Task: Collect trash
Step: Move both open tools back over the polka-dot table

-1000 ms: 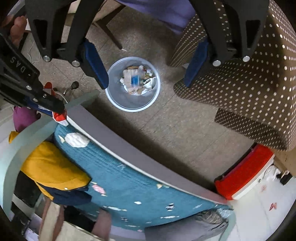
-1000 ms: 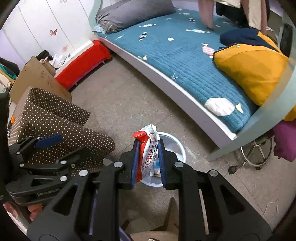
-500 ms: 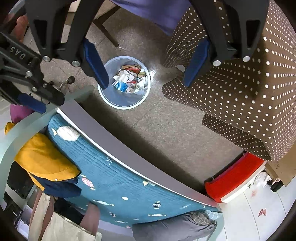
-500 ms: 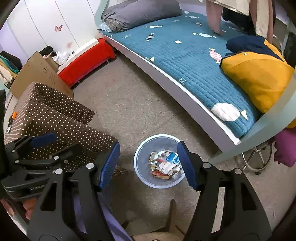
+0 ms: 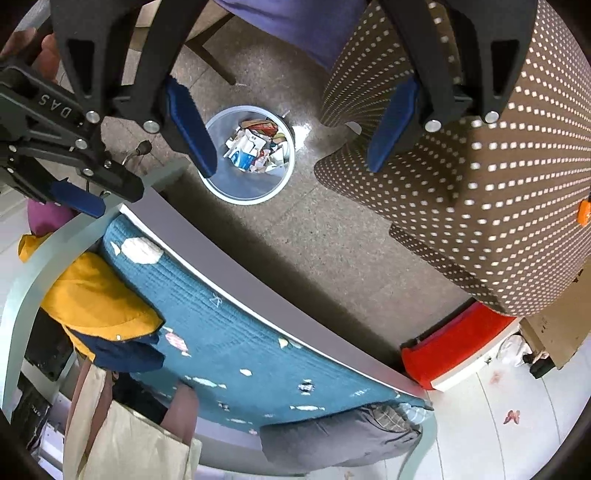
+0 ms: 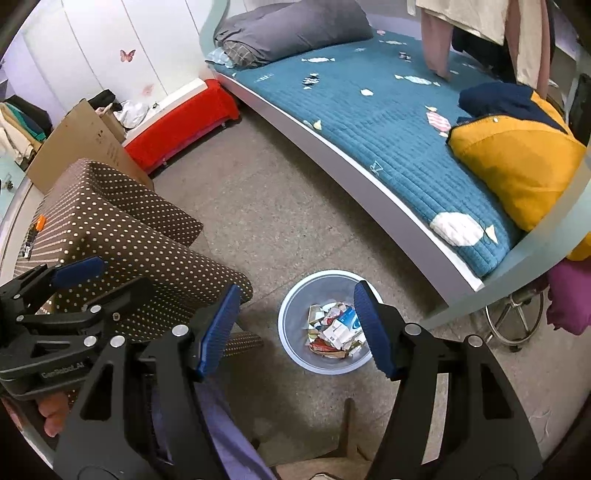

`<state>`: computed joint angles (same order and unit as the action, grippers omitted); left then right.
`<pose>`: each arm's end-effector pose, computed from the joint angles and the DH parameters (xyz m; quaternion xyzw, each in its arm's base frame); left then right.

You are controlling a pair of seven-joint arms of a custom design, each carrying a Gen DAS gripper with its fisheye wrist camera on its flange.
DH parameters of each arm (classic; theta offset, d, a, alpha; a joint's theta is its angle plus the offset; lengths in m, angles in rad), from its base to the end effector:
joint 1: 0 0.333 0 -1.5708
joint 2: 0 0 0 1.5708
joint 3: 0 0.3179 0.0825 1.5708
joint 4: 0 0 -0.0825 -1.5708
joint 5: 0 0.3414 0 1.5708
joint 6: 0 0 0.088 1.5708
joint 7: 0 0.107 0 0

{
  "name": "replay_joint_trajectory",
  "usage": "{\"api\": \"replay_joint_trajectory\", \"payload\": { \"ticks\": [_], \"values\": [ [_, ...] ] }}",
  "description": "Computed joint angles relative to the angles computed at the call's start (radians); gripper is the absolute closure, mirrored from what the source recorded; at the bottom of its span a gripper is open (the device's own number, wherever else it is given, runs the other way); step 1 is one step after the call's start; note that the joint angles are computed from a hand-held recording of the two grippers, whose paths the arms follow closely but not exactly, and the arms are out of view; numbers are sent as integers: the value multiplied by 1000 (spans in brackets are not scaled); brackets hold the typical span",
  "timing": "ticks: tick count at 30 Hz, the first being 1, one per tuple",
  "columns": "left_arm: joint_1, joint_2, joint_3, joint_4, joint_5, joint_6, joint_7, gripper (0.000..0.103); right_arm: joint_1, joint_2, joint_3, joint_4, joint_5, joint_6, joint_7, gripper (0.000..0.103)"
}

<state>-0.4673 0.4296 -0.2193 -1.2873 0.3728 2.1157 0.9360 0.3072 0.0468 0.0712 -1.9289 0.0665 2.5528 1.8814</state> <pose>0.5560 -0.3901 0.5620 -0.6362 0.7332 -0.1823 0.1567 0.5356 0.2111 0.5464 -0.6852 0.6700 -0.0968 0.2688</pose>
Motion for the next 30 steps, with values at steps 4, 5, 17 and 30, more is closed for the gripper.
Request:
{"api": "replay_joint_trajectory", "payload": {
  "ticks": [4, 5, 17, 30],
  "values": [
    [19, -69, 2, -85, 8, 46, -12, 20, 14, 1, 9, 19, -19, 5, 15, 39],
    [24, -84, 2, -102, 13, 52, -19, 20, 18, 1, 12, 24, -18, 8, 13, 39],
    [120, -285, 3, -338, 38, 120, -106, 19, 97, 92, 38, 195, -44, -28, -1, 39],
    [261, -495, 25, -561, 41, 123, -162, 19, 214, 283, 45, 509, -50, -144, -65, 39]
  ]
}}
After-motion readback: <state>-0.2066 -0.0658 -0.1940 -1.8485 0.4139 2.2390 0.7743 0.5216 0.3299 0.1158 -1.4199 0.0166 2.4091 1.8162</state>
